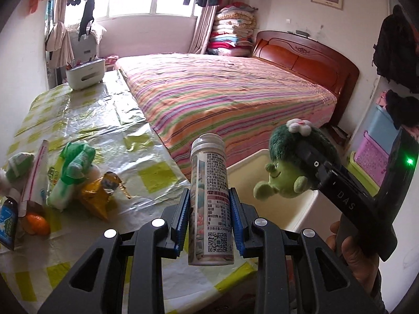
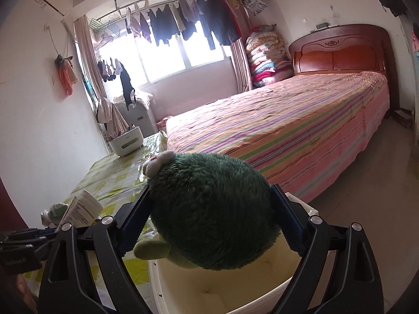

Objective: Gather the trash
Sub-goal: 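Carry the plush to the cream bin and open the right tool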

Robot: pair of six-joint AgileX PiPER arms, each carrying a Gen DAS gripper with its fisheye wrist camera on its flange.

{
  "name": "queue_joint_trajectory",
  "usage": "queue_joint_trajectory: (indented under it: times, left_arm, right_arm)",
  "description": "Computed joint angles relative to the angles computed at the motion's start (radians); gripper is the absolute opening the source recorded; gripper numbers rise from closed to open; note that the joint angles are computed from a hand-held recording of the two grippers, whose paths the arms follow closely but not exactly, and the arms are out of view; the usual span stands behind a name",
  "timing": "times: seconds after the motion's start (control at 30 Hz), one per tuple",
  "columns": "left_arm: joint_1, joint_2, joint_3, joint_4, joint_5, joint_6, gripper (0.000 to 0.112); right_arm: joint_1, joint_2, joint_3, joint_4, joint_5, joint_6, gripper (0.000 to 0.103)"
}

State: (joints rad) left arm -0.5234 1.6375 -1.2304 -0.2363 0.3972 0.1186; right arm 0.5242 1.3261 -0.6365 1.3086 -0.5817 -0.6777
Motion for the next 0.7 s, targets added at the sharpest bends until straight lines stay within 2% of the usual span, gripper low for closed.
queue_joint_trajectory:
  times: [0.2,0.37,0.57,0.7]
  left_arm:
    - [-0.009,0.053,-0.050,-0.042,0.025,0.040,0.028]
    - [-0.016,0.121,-0.112,-0.151,0.079,0.141,0.028]
    - [-0.022,0.210,-0.199,-0.274,0.165,0.241,0.028]
    - [-0.055,0.244,-0.238,-0.242,0.166,0.219,0.029]
  right_arm:
    - [-0.035,-0.056,0.074,-0.140,0.001,0.199,0.088]
    - [-0.031,-0.120,0.150,-0.203,-0.091,0.320,0.088]
    - [-0.023,-0.156,0.188,-0.219,-0.161,0.377,0.090]
    - [-0.023,-0.154,0.184,-0.220,-0.164,0.387,0.090]
